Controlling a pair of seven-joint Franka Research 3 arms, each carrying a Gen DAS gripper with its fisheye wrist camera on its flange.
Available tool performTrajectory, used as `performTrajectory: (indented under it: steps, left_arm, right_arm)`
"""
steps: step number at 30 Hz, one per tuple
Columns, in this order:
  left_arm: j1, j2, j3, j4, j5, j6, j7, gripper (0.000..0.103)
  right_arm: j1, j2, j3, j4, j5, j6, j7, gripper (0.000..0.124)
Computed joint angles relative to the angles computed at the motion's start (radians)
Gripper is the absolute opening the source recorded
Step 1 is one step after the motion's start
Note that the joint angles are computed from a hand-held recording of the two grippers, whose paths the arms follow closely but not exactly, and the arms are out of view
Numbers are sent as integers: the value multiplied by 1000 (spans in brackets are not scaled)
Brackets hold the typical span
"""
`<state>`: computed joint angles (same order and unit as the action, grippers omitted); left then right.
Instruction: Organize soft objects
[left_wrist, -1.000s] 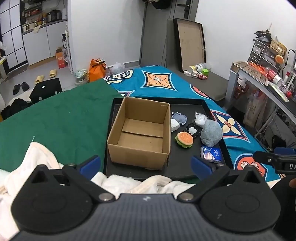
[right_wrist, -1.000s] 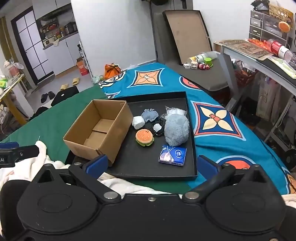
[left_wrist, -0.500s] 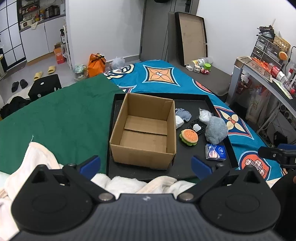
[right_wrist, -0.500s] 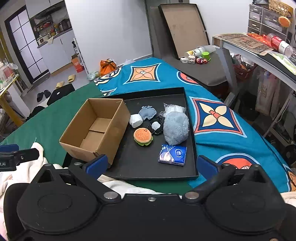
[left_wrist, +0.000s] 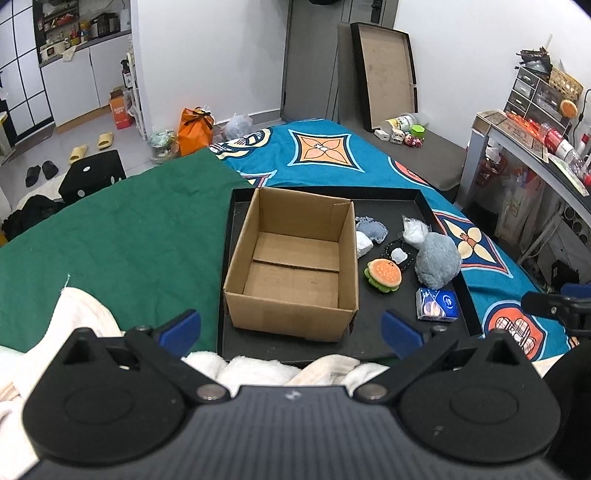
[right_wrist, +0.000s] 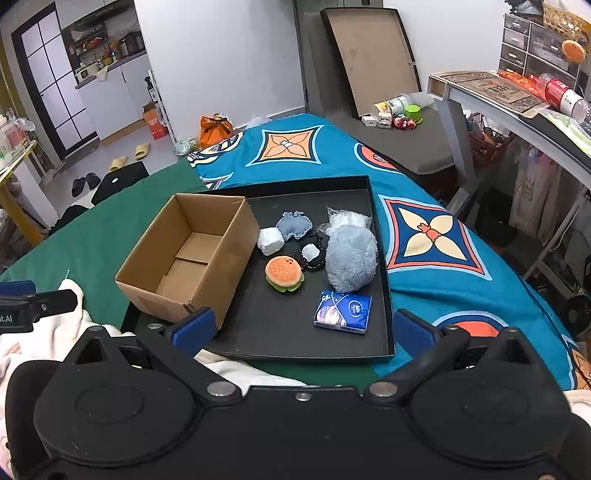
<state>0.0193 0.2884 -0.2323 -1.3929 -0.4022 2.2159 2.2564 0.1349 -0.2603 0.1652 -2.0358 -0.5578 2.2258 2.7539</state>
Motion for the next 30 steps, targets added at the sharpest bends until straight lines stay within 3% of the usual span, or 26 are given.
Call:
performTrajectory:
  steps: [30]
  left_arm:
    - [5, -50, 10, -68, -47, 40, 51, 103]
  right_arm:
    - [9, -2, 12, -3, -47, -2, 30, 103]
